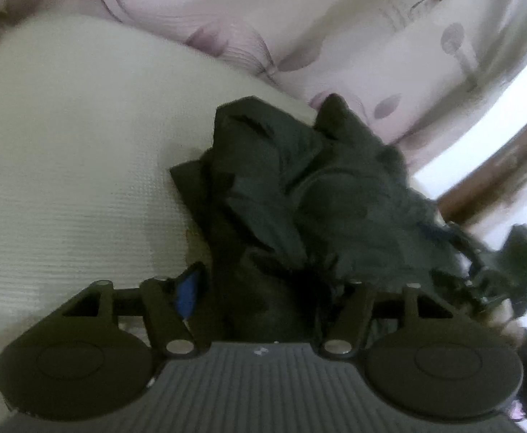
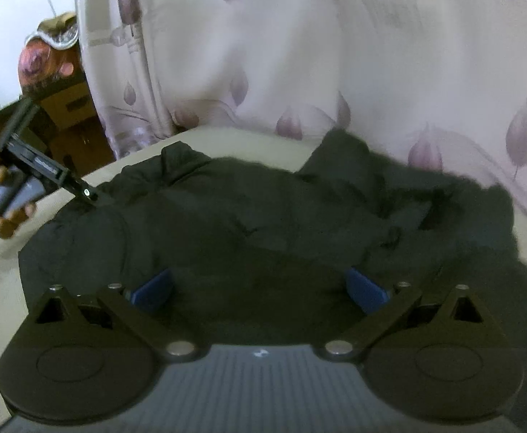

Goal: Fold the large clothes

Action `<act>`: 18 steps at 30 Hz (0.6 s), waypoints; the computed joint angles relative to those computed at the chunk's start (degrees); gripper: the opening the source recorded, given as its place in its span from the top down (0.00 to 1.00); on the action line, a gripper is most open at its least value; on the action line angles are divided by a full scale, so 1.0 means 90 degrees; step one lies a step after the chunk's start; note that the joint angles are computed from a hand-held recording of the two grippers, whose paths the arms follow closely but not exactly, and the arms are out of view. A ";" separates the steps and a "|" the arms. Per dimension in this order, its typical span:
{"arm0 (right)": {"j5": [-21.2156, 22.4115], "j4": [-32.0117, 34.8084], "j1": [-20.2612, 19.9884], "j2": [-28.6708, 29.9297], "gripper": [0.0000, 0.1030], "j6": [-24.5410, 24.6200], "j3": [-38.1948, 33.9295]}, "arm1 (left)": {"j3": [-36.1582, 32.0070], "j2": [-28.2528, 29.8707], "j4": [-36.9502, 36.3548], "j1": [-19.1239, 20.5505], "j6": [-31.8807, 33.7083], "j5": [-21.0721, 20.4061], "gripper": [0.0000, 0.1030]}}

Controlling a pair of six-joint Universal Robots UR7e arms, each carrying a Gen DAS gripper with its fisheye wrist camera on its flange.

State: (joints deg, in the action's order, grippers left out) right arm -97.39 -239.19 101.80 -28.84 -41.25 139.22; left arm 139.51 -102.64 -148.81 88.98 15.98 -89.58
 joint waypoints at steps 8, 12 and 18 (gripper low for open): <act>0.0440 -0.0404 -0.0385 0.0407 0.00 0.0060 -0.0012 | -0.0446 0.0806 0.0271 0.0615 0.0380 -0.1444 0.24; 0.0690 -0.0406 -0.0556 0.0392 0.00 0.0096 0.0031 | -0.0086 0.0723 -0.0162 0.0596 0.0103 -0.1548 0.42; 0.0813 -0.0493 -0.0626 0.0449 0.00 0.0061 0.0039 | 0.0534 -0.0031 -0.0946 0.0444 -0.0724 -0.1539 0.64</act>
State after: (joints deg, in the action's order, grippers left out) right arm -90.07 -243.62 96.16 -24.80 -40.70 139.57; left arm 144.32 -102.92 -157.33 92.98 9.47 -103.43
